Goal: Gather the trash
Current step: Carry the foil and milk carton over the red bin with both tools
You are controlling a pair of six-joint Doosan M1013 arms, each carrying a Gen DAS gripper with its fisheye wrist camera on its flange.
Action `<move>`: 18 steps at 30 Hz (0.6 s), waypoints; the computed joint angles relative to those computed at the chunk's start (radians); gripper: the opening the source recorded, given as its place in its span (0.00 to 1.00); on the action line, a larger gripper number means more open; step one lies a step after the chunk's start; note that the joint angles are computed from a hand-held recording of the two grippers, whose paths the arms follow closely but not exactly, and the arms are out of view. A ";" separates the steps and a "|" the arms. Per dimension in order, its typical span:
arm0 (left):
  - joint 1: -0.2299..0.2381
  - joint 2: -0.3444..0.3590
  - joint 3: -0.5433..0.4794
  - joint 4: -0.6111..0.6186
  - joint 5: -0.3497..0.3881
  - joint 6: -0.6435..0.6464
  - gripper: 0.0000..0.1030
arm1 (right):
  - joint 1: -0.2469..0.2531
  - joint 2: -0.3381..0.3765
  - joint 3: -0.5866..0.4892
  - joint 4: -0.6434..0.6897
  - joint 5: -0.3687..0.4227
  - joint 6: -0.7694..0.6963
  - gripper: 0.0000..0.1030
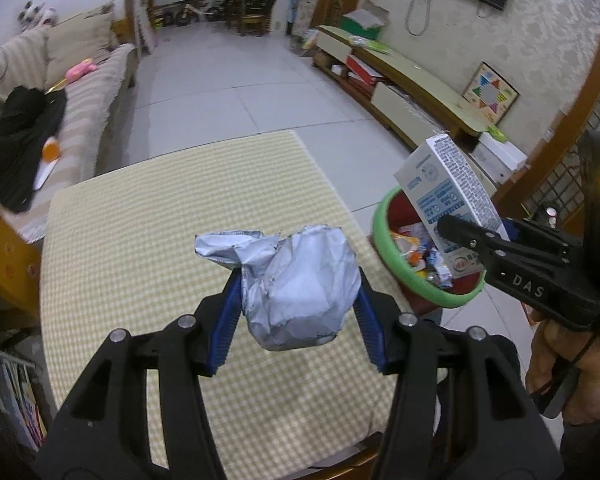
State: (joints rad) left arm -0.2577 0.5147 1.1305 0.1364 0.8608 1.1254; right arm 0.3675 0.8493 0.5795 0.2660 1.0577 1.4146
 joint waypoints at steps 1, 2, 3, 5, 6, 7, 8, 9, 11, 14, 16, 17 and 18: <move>-0.004 0.007 -0.011 -0.008 0.003 0.009 0.50 | -0.008 -0.004 0.006 -0.004 -0.005 0.008 0.39; -0.006 0.016 -0.026 -0.023 0.007 0.023 0.50 | -0.014 -0.006 0.010 -0.009 -0.009 0.017 0.39; -0.009 0.030 -0.047 -0.044 0.013 0.040 0.50 | -0.021 -0.008 0.014 -0.013 -0.012 0.026 0.39; -0.015 0.050 -0.081 -0.064 0.024 0.064 0.50 | -0.034 -0.012 0.023 -0.019 -0.017 0.038 0.39; -0.019 0.064 -0.103 -0.076 0.031 0.079 0.50 | -0.040 -0.015 0.027 -0.024 -0.021 0.045 0.39; -0.024 0.076 -0.121 -0.086 0.037 0.090 0.50 | -0.046 -0.017 0.030 -0.028 -0.024 0.052 0.39; -0.028 0.092 -0.146 -0.100 0.046 0.105 0.50 | -0.050 -0.021 0.038 -0.030 -0.028 0.055 0.39; -0.032 0.103 -0.166 -0.106 0.053 0.114 0.50 | -0.058 -0.023 0.042 -0.034 -0.031 0.066 0.39; -0.040 0.125 -0.202 -0.121 0.065 0.137 0.50 | -0.069 -0.027 0.049 -0.043 -0.037 0.080 0.39; -0.048 0.161 -0.261 -0.147 0.089 0.171 0.50 | -0.086 -0.031 0.060 -0.052 -0.046 0.104 0.39; -0.052 0.178 -0.289 -0.165 0.100 0.191 0.50 | -0.097 -0.033 0.069 -0.055 -0.051 0.116 0.39; -0.055 0.193 -0.313 -0.172 0.113 0.200 0.50 | -0.101 -0.034 0.073 -0.055 -0.053 0.121 0.39; -0.058 0.202 -0.327 -0.179 0.119 0.208 0.50 | -0.106 -0.035 0.078 -0.057 -0.055 0.127 0.39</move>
State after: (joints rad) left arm -0.3157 0.7164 0.8036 -0.0422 0.9795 1.3336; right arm 0.2617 0.8144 0.6575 0.2093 1.0027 1.5416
